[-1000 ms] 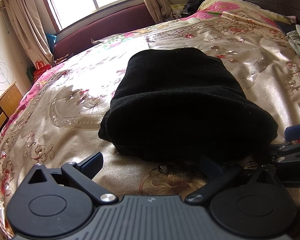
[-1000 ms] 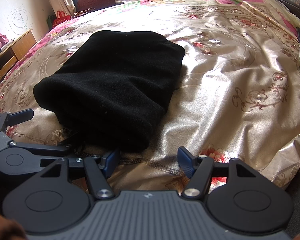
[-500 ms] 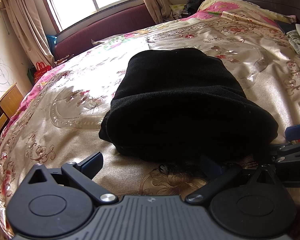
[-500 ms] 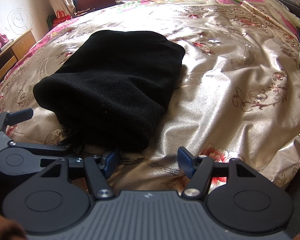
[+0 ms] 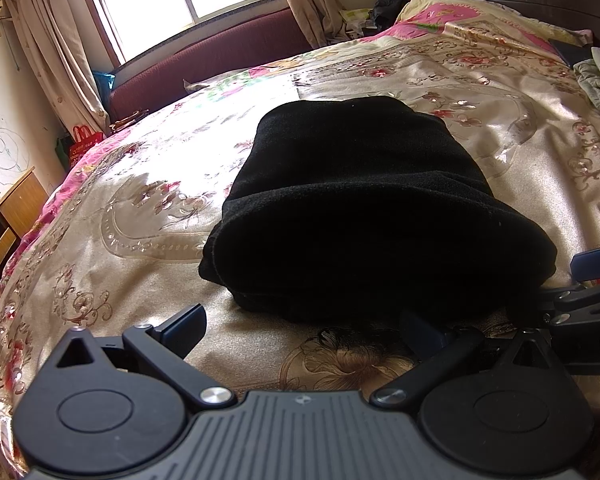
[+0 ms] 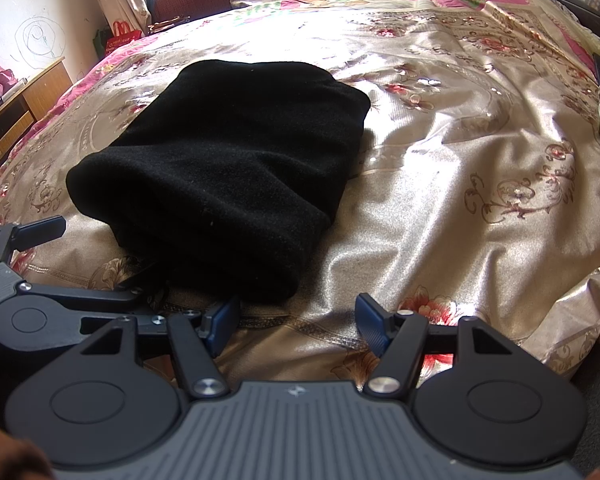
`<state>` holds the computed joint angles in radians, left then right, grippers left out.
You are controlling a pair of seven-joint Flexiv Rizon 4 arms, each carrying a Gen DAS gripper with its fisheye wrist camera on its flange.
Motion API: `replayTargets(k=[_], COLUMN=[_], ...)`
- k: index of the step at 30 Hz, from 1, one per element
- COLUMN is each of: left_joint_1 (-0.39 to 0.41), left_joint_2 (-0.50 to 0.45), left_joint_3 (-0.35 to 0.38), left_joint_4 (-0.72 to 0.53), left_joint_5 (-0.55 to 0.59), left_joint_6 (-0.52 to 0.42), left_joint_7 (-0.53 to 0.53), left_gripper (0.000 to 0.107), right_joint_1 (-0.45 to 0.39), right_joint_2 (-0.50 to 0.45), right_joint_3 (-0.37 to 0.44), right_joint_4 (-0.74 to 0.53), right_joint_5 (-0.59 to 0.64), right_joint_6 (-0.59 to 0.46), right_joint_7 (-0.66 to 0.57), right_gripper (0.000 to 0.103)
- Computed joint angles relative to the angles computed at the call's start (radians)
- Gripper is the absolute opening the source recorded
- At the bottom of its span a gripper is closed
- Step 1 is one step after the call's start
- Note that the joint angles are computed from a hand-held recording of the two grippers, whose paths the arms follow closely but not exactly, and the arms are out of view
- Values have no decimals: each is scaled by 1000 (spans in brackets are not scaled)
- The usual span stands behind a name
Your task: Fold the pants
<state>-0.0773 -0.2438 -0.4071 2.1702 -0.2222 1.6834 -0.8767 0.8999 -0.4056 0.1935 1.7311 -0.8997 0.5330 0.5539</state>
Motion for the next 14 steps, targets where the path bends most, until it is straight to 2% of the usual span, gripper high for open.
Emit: replayTargets(k=[14], left_joint_1=[-13], left_joint_2=[-2], left_joint_3=[17], left_joint_4=[-3], left_joint_5=[11], left_joint_6=[7], left_joint_7=[-7], left_gripper=[103], right_joint_1=[0], right_joint_2=[-1], right_joint_3=[0], right_joint_4=[-1], right_joint_5=[0], right_joint_6=[-1], right_joint_7=[-1], right_gripper=[65])
